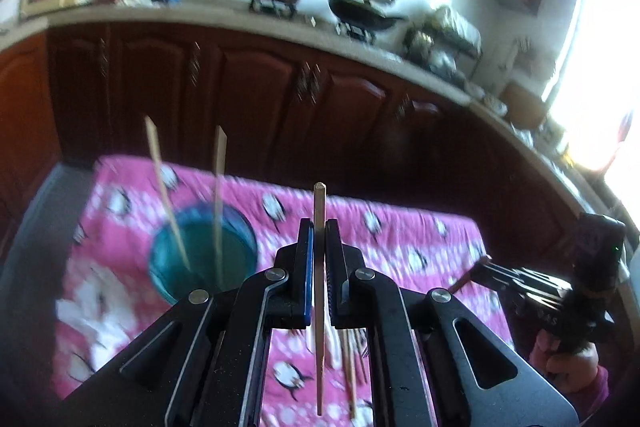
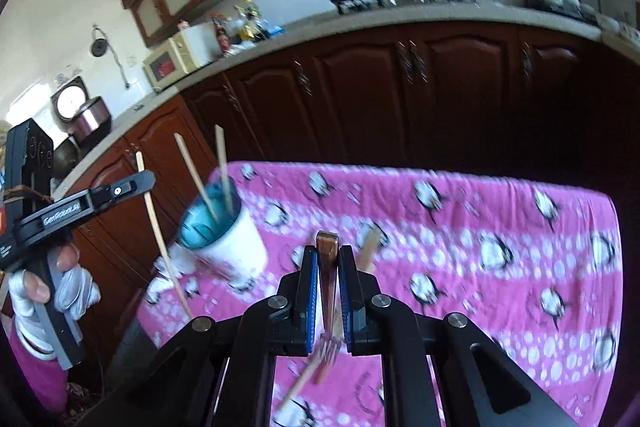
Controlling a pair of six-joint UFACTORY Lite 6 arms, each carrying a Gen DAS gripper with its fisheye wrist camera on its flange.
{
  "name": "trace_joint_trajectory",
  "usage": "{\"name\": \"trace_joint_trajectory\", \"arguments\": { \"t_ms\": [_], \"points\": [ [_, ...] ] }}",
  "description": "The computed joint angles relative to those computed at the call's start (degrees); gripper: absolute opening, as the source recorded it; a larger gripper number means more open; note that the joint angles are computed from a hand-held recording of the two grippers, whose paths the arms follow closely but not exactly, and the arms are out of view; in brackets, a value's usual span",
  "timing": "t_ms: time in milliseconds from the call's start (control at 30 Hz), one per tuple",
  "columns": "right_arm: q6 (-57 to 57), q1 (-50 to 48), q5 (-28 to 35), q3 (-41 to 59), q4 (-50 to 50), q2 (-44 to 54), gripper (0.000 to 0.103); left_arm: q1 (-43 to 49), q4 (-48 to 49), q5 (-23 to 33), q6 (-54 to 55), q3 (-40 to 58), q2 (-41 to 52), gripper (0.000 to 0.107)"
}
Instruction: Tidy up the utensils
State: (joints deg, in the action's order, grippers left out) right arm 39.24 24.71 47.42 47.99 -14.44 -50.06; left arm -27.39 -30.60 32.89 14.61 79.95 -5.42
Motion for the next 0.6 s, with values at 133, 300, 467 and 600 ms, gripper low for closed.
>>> {"name": "trace_joint_trajectory", "arguments": {
  "t_ms": [133,300,467,600],
  "points": [
    [5.5,6.4,-1.3,11.2,-6.8,10.6,0.009,5.6,0.7,1.2,0.5,6.9,2.6,0.004],
    [3.5,9.2,-3.3,29.2,-8.9,27.2,0.009,11.8,1.9,1.4,0.7,16.2,9.4,0.004],
    [-2.1,8.5,-4.3,45.1,-5.8,42.1,0.009,15.6,3.1,1.5,-0.7,26.4,18.4,0.004],
    [-4.6,8.4,-4.4,55.8,-4.8,53.3,0.009,16.6,4.9,1.1,-2.9,35.0,26.1,0.004]
  ]
}}
